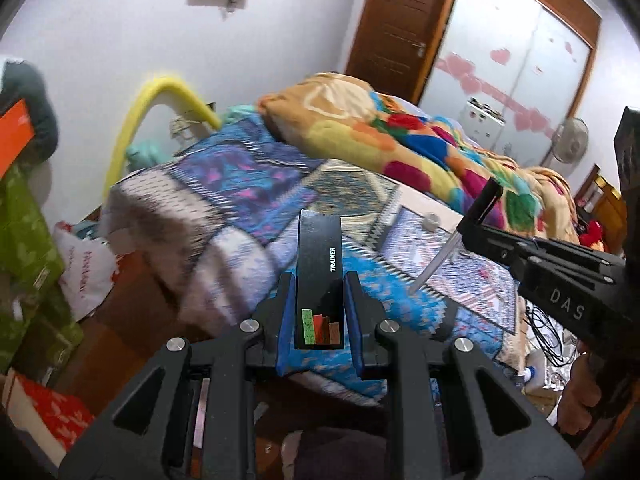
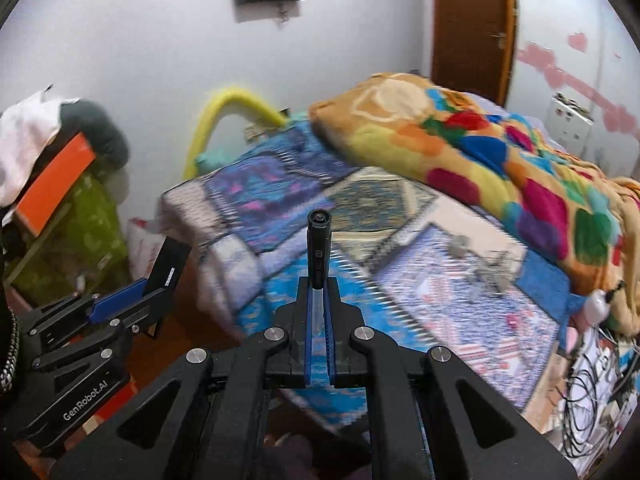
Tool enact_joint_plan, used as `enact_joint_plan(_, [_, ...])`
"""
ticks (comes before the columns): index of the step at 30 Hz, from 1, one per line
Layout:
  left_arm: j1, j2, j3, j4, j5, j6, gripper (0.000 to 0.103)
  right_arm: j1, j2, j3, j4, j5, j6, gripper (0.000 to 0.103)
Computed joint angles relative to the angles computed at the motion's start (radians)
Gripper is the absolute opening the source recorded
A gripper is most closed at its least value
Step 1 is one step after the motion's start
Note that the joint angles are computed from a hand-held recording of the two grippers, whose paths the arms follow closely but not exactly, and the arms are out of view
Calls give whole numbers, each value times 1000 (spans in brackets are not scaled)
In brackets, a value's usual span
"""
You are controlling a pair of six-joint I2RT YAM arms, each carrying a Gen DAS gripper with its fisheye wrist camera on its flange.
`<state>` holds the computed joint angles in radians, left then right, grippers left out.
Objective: Collect trash
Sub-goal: 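Carry the black box and clear pen with both grippers over the white bucket, then open the left gripper dropping the box while the right drops the pen into the bucket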
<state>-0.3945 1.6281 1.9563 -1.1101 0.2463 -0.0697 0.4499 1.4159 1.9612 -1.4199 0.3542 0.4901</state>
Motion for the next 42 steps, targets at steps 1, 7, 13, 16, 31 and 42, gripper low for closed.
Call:
enact_joint_plan(1, [29, -12, -14, -2, 11, 8, 23, 34, 26, 15, 0, 2, 13, 5])
enact_joint_plan(7, [214, -68, -115, -15, 68, 81, 23, 154, 163, 101, -1, -33, 60, 5])
enact_joint_plan(13, [365, -62, -219, -28, 79, 162, 23, 218, 289, 149, 11, -100, 86, 5])
enact_joint_plan(16, [430, -49, -288, -23, 80, 206, 23, 236, 345, 150, 27, -141, 95, 5])
enact_joint_plan(31, [491, 123, -519, 44, -10, 265, 23, 265, 641, 143, 66, -310, 85, 5])
enact_joint_plan(42, [462, 301, -519, 68, -46, 206, 23, 210, 830, 216, 29, -439, 89, 5])
